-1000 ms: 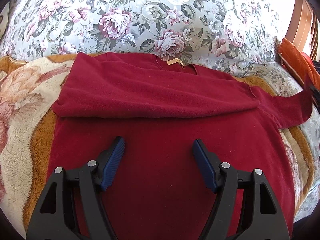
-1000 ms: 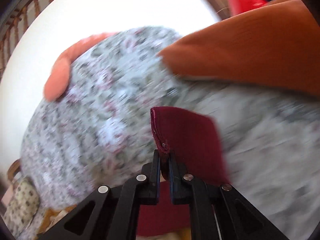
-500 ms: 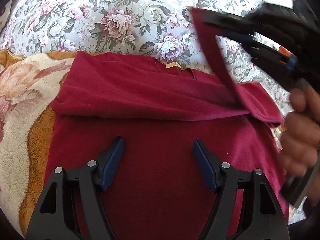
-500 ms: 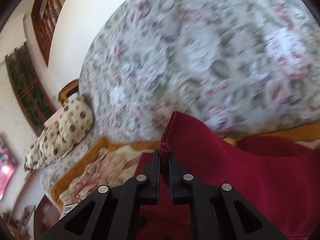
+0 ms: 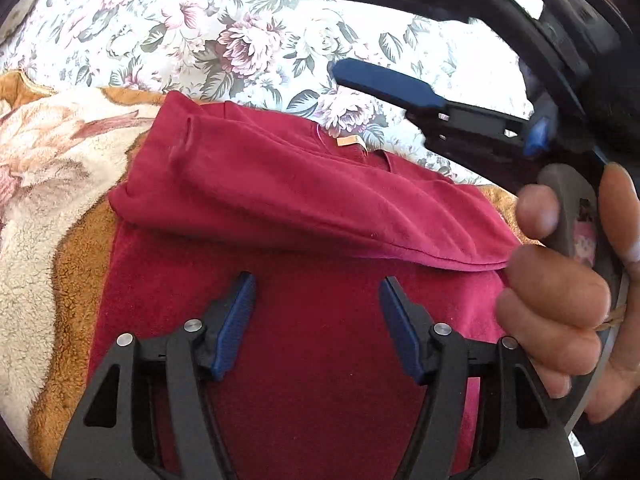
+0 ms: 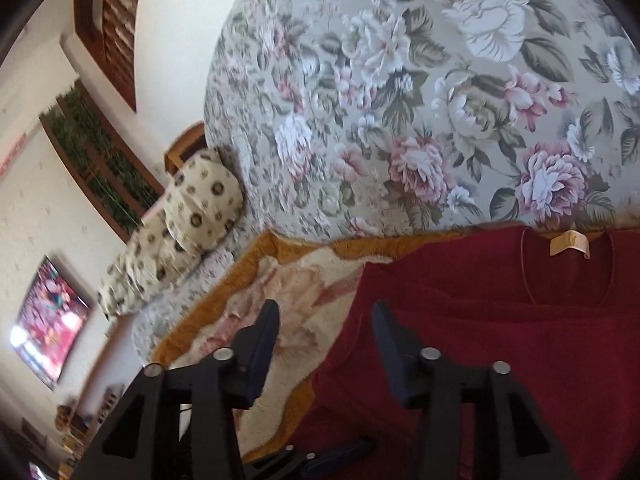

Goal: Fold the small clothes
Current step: 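Fold the held sleeve over the sweater body with the right tool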

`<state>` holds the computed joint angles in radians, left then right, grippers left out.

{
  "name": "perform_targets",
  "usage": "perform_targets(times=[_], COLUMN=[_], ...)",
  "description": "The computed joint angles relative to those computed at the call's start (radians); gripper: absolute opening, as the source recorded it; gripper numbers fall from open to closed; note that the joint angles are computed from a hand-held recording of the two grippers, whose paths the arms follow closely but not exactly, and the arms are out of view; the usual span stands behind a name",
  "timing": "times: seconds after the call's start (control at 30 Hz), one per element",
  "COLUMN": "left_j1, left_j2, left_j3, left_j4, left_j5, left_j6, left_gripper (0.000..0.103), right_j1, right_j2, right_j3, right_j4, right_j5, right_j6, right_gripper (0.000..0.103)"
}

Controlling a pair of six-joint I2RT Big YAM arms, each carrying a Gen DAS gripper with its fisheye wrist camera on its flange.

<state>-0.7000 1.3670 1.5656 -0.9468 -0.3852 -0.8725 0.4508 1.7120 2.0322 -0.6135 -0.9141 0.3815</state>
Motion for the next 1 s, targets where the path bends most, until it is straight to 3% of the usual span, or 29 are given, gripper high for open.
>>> perform_targets(times=[0.1,0.2,0.27,0.37,0.4,0.47,0.57,0.67,0.77,0.97,1.0], left_j1=[-0.002,0.006,0.006,0.052,0.091,0.169,0.228,0.218,0.224,0.247,0.245], left_j2=[-0.001,-0.024,-0.079,-0.115,-0.113,-0.099,-0.081,-0.032,-0.007,-0.045,-0.037], left_j3=[0.002,-0.001,-0.025,-0.017,-0.006,0.014,0.018,0.059,0.063,-0.022,-0.009], left_j4=[-0.008,-0.009,0.031,0.024,0.006,-0.012,0.027,-0.014,-0.048,0.1,0.089], left_j5=[-0.001,0.025,-0.013,-0.046,-0.025,0.091,0.239,0.265,0.261,0.336,0.334], left_j6=[-0.002,-0.03,-0.029,-0.022,-0.024,-0.037,-0.05,0.004,-0.008,-0.122,-0.114], left_gripper=[0.064,0.064,0.064,0.084,0.085,0.085,0.085,0.085,0.085,0.083,0.076], right_j1=[-0.023,-0.059,-0.101,-0.171,-0.199,-0.248,-0.298,-0.336,-0.361,-0.387,-0.39], right_j2=[-0.017,-0.093,-0.157,-0.215,-0.225,-0.235,-0.237,-0.226,-0.222,-0.226,-0.227], right_j3=[0.0,-0.08,-0.148,-0.209,-0.224,-0.244,-0.26,-0.263,-0.271,-0.284,-0.287], right_j4=[-0.043,-0.06,-0.095,-0.143,-0.144,-0.158,-0.168,-0.161,-0.149,-0.112,-0.1], right_j5=[-0.028,0.0,0.031,0.073,0.056,0.04,0.038,0.019,0.006,0.009,0.008], right_j6=[-0.019,-0.071,-0.135,-0.184,-0.181,-0.196,-0.209,-0.168,-0.139,-0.097,-0.083], right_gripper=[0.05,0.05,0.05,0.05,0.05,0.05,0.05,0.05,0.05,0.05,0.05])
